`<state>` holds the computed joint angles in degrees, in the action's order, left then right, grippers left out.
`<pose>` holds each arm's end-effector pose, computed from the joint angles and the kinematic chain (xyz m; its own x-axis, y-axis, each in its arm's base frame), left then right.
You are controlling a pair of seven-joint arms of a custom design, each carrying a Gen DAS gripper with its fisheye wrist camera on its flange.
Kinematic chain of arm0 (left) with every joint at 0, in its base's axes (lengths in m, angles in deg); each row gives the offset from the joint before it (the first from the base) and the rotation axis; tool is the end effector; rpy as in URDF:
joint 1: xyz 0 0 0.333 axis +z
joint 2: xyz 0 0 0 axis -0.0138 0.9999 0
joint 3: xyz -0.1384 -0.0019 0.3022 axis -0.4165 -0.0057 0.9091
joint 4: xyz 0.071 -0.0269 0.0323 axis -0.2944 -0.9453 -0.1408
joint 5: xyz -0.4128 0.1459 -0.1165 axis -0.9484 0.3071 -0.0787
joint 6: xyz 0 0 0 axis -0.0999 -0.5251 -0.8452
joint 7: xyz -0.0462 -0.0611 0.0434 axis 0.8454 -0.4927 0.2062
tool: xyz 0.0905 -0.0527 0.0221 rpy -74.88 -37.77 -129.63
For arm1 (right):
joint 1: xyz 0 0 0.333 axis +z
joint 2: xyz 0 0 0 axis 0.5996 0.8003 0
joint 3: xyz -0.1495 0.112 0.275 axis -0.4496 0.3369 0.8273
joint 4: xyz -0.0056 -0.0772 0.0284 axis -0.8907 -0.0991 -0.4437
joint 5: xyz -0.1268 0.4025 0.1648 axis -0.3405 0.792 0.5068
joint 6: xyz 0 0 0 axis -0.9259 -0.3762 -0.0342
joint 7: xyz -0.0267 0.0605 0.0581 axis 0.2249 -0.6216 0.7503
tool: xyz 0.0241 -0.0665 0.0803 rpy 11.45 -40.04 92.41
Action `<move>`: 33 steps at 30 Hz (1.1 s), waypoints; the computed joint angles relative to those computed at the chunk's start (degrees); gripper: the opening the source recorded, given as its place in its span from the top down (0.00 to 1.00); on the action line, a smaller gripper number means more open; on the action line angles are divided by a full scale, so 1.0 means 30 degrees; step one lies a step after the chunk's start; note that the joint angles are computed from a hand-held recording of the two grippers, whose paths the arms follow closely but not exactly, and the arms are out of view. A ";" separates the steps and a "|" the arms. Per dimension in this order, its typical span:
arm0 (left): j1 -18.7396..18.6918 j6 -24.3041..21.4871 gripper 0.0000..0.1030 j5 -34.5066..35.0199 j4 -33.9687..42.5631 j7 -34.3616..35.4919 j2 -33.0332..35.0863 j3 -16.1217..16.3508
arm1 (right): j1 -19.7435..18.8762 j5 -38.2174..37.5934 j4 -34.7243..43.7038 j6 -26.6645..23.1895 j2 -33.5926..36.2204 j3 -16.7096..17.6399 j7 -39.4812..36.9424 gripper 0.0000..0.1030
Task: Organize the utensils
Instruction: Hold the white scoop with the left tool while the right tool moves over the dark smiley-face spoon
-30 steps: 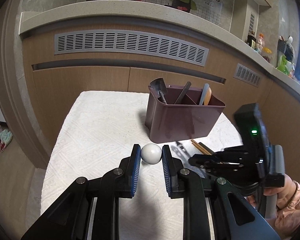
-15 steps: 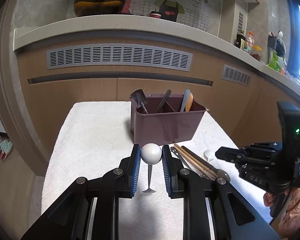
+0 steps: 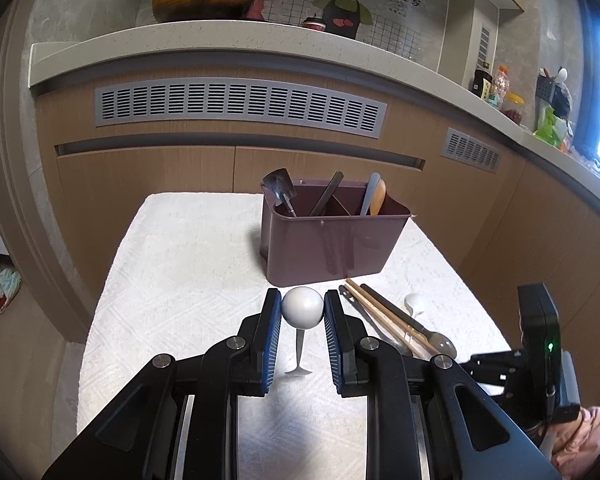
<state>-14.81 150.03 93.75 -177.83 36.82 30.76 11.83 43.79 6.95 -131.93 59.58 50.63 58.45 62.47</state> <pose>0.6295 -0.2913 0.5477 -0.0406 -0.9826 0.1813 -0.5693 -0.1264 -0.8123 0.7157 0.1639 0.4502 0.6013 -0.7678 -0.2213 -0.7202 -0.4007 -0.5664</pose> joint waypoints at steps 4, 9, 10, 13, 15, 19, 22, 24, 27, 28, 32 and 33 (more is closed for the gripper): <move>0.0022 0.0142 0.78 -0.0019 -0.0111 -0.0068 -0.0025 0.0034 | 0.0388 -0.0653 -0.1009 0.2315 -0.0214 -0.0212 0.1302 0.75; 0.0067 0.0267 0.78 -0.0259 -0.0279 -0.0078 -0.0026 0.0008 | 0.0622 -0.1621 -0.0272 0.3804 0.0645 -0.0115 0.2700 0.74; 0.0086 0.0303 0.78 -0.0387 -0.0325 0.0009 -0.0025 -0.0006 | 0.0711 -0.1956 -0.0137 0.4135 0.0816 -0.0090 0.2954 0.74; 0.0074 0.0361 0.78 -0.0521 -0.0477 0.0069 -0.0076 0.0000 | 0.0990 -0.3157 0.0095 0.5161 0.1216 -0.0064 0.3663 0.74; 0.0101 0.0419 0.78 -0.0581 -0.0561 0.0066 -0.0123 0.0004 | 0.1071 -0.3881 0.0019 0.5701 0.1280 -0.0017 0.3942 0.74; 0.0109 0.0340 0.78 -0.0656 -0.0615 0.0006 -0.0193 -0.0014 | 0.0954 -0.4735 -0.0276 0.6334 0.1130 0.0224 0.4003 0.75; 0.0100 0.0179 0.78 -0.0615 -0.0605 0.0073 -0.0222 -0.0069 | 0.0375 -0.3978 -0.0907 0.7078 0.0493 0.0821 0.3023 0.75; 0.0068 0.0066 0.78 -0.0559 -0.0568 0.0074 -0.0252 -0.0124 | -0.0078 -0.2924 -0.1317 0.7516 -0.0053 0.1225 0.2055 0.75; -0.0057 -0.0141 0.78 0.0014 -0.0456 -0.0371 -0.0335 -0.0148 | -0.0522 -0.1100 -0.1756 0.8044 -0.0893 0.1643 0.0344 0.75; -0.0062 -0.0180 0.78 0.0120 -0.0407 -0.0425 -0.0339 -0.0174 | -0.0694 -0.0227 -0.1873 0.8157 -0.1209 0.1805 -0.0441 0.75; -0.0120 -0.0352 0.78 0.0332 -0.0299 -0.0506 -0.0421 -0.0328 | -0.0806 0.2716 -0.1892 0.7526 -0.2149 0.1746 -0.2962 0.80; -0.0131 -0.0390 0.78 0.0365 -0.0279 -0.0517 -0.0443 -0.0360 | -0.0667 0.3039 -0.1875 0.7377 -0.2347 0.1576 -0.3195 0.90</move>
<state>-15.20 148.86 94.85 -178.67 35.27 29.43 10.75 41.79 16.07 -137.55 81.71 43.59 63.18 52.88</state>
